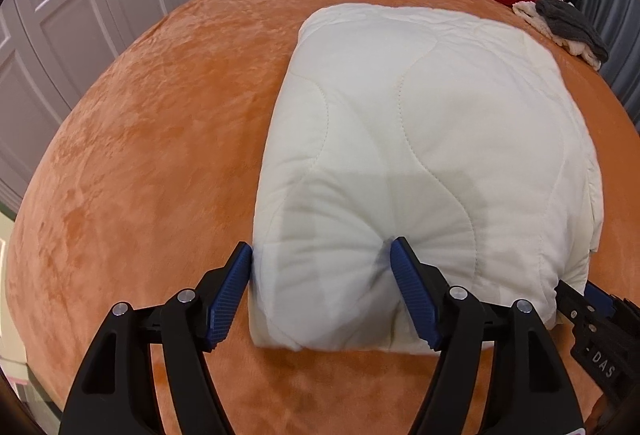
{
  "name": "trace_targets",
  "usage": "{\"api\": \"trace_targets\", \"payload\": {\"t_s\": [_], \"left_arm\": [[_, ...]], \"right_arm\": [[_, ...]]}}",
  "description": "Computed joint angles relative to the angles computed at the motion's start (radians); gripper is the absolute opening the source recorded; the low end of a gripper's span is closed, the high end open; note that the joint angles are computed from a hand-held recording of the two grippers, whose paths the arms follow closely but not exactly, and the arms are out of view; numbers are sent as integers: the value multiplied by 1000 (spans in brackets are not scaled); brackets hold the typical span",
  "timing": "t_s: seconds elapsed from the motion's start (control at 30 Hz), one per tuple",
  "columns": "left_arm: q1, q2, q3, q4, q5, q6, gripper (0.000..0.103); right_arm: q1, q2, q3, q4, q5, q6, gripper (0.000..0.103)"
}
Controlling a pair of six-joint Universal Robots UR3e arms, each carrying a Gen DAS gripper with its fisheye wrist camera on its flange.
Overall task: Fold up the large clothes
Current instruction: 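Open both tools to release the folded bundle and pull back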
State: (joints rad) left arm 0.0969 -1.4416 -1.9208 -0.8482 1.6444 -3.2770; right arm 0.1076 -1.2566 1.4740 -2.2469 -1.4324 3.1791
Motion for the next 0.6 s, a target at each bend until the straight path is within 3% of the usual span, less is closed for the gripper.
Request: {"api": "trace_targets", "payload": {"t_s": [0.27,0.47,0.6], "left_arm": [[-57,147,-13,-117,38,0,66],[-137,140,9,-139,86,-46,65],[-130,99,6,-126,96,-53,64]], "right_arm": [[0,-284,191,-90,-66,-46,44],[15,-229,160,-81,-72,-86,31],[30,-123,119,-37,-83,-73,30]]}}
